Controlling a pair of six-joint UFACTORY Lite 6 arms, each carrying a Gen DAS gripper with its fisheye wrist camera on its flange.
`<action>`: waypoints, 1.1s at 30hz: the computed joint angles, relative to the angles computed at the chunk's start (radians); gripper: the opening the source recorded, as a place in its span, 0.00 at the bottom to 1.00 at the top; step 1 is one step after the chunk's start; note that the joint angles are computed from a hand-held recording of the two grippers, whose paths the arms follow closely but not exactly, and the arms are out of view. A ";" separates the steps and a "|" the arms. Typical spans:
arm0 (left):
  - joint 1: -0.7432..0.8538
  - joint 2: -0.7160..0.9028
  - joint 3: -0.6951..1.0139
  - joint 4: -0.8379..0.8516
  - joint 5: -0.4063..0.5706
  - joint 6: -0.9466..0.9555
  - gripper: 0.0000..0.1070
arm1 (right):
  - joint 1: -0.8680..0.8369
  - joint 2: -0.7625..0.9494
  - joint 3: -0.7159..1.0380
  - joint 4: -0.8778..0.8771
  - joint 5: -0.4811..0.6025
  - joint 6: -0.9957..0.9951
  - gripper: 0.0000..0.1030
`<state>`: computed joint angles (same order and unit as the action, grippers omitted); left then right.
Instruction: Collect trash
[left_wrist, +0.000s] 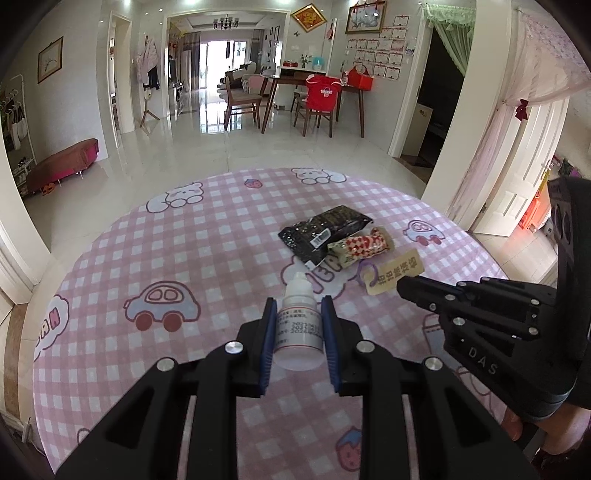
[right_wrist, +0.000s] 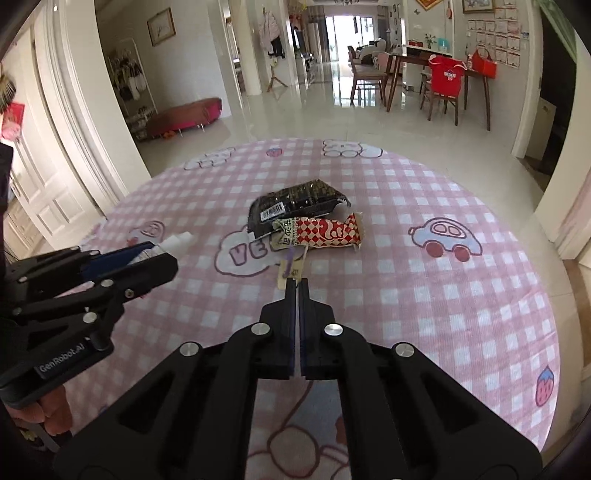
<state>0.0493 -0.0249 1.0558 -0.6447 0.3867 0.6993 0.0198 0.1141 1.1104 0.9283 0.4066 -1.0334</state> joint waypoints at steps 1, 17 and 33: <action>-0.005 -0.012 -0.003 0.013 0.001 -0.019 0.22 | -0.009 -0.015 -0.010 0.014 0.010 -0.012 0.01; -0.183 -0.194 -0.089 0.313 -0.013 -0.408 0.22 | -0.248 -0.242 -0.166 0.020 0.236 -0.048 0.35; -0.027 -0.055 -0.068 0.129 -0.050 -0.180 0.22 | 0.069 0.030 0.022 -0.342 -0.060 0.256 0.50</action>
<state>0.0228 -0.0796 0.9876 -0.5158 0.3367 0.5197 0.0888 0.1440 1.1328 0.5864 0.3467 -0.7776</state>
